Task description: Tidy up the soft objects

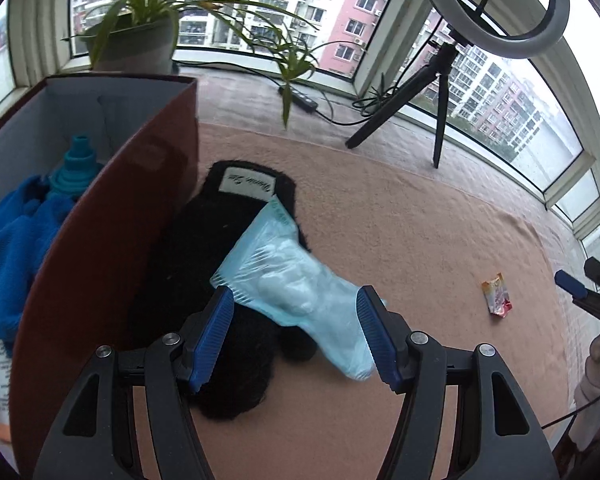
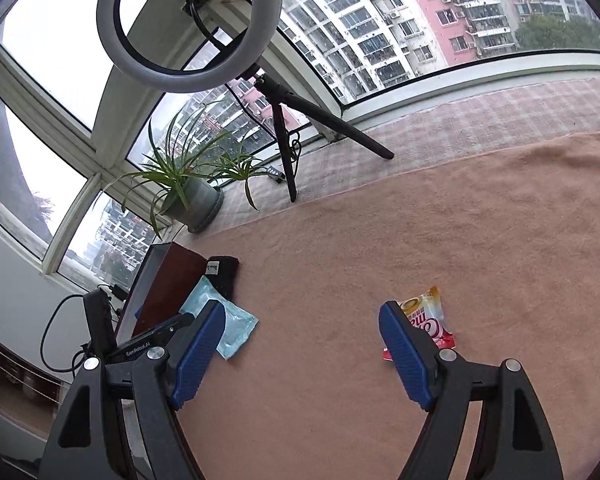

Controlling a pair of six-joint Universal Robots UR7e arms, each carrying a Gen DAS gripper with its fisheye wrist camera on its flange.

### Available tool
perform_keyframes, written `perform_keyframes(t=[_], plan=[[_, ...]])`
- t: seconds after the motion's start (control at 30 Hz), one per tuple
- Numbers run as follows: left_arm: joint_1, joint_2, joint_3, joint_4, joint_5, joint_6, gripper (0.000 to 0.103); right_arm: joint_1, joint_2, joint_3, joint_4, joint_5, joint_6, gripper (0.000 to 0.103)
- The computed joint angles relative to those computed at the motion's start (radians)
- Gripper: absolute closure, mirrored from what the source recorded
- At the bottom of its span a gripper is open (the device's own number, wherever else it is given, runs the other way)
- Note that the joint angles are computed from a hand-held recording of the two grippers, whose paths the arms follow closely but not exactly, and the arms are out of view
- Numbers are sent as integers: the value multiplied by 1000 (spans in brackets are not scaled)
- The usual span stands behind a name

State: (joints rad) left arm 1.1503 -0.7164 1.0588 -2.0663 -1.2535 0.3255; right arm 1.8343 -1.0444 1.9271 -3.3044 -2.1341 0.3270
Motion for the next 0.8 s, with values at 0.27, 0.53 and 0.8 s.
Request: perform_keyframes(t=[0.27,0.53,0.8], plan=[[-13,8,10,-55,6,18,40,-10,-20,35,-11,-1,37,27],[4,10,-15,5,66,0,40,-26,-15,46,-28,8,66,27],[-3,64,-83,73,36,-21,40,-19,-9,30,-8,8,48,27]])
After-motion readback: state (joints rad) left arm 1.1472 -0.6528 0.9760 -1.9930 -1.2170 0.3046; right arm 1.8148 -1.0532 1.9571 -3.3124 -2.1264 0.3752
